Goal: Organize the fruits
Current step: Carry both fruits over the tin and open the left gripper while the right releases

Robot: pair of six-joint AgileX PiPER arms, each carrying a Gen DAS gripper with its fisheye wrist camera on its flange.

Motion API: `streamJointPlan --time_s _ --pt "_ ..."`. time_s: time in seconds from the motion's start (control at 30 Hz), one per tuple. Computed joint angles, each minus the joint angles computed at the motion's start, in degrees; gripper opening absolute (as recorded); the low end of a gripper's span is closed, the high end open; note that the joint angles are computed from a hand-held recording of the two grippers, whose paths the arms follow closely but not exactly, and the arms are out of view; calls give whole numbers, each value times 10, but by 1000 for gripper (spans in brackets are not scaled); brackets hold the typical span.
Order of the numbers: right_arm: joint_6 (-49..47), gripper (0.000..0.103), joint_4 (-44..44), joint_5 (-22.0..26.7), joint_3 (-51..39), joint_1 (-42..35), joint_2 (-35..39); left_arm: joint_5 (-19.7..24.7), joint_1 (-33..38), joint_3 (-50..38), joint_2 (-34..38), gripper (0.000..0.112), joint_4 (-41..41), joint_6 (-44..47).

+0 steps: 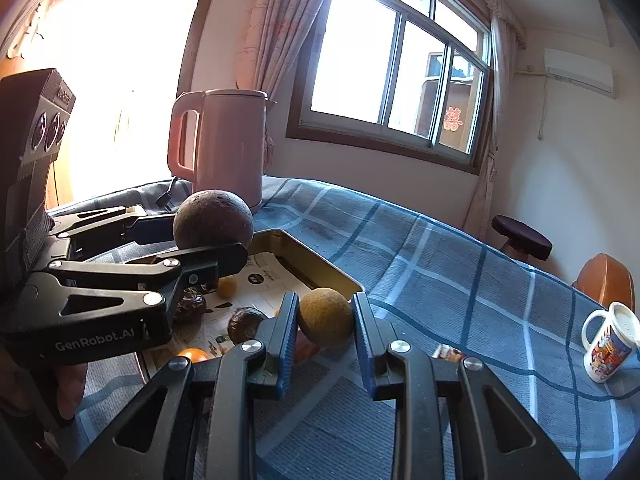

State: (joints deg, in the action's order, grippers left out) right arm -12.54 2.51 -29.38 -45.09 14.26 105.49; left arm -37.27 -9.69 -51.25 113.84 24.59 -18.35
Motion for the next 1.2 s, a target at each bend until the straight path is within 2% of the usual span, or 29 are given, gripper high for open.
streamJointPlan --time_s 0.6,0.93,1.2 --pt "-5 29 6 30 -49 34 32 22 49 -22 10 54 40 -43" --pt "-12 29 15 53 -77 49 56 55 61 -40 17 54 74 -75" --pt "-30 29 34 79 -97 57 68 90 67 -67 27 54 141 -144"
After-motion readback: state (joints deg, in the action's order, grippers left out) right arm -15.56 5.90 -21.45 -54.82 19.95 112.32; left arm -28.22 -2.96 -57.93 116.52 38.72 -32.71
